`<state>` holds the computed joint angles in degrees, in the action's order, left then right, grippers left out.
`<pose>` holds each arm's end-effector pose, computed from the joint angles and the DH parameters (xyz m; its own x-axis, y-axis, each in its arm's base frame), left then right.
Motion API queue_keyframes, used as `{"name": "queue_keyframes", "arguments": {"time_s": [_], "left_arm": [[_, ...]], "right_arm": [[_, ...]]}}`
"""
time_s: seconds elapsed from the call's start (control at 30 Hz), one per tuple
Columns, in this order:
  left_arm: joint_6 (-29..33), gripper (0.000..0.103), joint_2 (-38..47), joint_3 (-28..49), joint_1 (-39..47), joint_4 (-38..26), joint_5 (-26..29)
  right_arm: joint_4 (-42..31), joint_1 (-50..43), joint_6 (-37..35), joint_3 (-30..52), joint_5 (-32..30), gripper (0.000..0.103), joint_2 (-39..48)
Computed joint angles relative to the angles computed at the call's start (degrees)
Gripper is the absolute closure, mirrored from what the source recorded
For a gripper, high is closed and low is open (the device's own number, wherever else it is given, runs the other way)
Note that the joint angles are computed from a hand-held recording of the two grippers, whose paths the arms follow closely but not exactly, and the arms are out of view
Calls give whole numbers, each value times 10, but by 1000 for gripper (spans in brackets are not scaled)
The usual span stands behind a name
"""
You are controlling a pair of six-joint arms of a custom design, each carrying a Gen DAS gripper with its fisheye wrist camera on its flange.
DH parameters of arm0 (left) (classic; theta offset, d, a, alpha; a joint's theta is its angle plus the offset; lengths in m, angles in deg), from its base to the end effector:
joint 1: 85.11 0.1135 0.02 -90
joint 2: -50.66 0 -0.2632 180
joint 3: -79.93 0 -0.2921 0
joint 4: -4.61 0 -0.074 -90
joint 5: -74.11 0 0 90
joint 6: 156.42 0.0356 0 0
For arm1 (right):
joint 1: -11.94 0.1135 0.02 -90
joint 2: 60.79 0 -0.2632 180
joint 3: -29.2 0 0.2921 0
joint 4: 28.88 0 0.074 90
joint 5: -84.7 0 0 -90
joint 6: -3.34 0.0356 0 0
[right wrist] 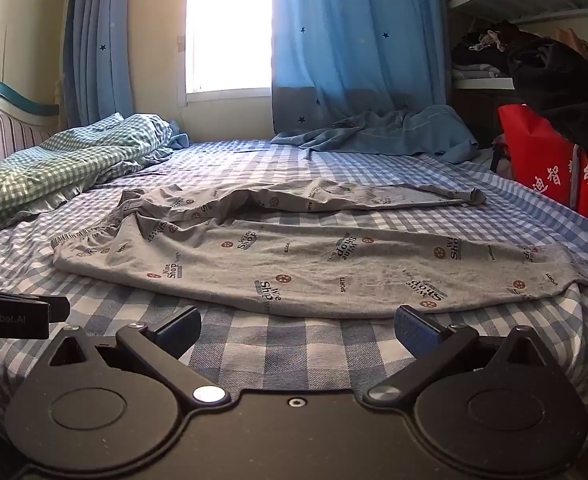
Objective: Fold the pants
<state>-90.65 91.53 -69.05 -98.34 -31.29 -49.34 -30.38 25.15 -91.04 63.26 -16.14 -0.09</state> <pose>0.1808 -0.0224 0.1615 -0.5606 -0.2200 -0.7984 -0.4535 0.8882 0.0737 0.2403 0.0633 0.1607 -0.4283 -0.1776 -0.8860 -0.4198 0.9074 0.0211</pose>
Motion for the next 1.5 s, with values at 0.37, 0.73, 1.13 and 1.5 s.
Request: {"name": "queue_keyframes", "arguments": {"time_s": [0.37, 0.73, 1.13, 1.5], "left_arm": [[9, 0, -8, -11, 18, 5, 13], [9, 0, 16, -3, 15, 15, 10], [8, 0, 28, 2, 16, 21, 13], [14, 0, 23, -3, 18, 22, 17]], "right_arm": [[-5, 8, 2, 4, 12, 1, -3], [5, 9, -1, 10, 21, 1, 21], [6, 7, -3, 16, 22, 1, 33], [6, 10, -3, 17, 25, 1, 36]]}}
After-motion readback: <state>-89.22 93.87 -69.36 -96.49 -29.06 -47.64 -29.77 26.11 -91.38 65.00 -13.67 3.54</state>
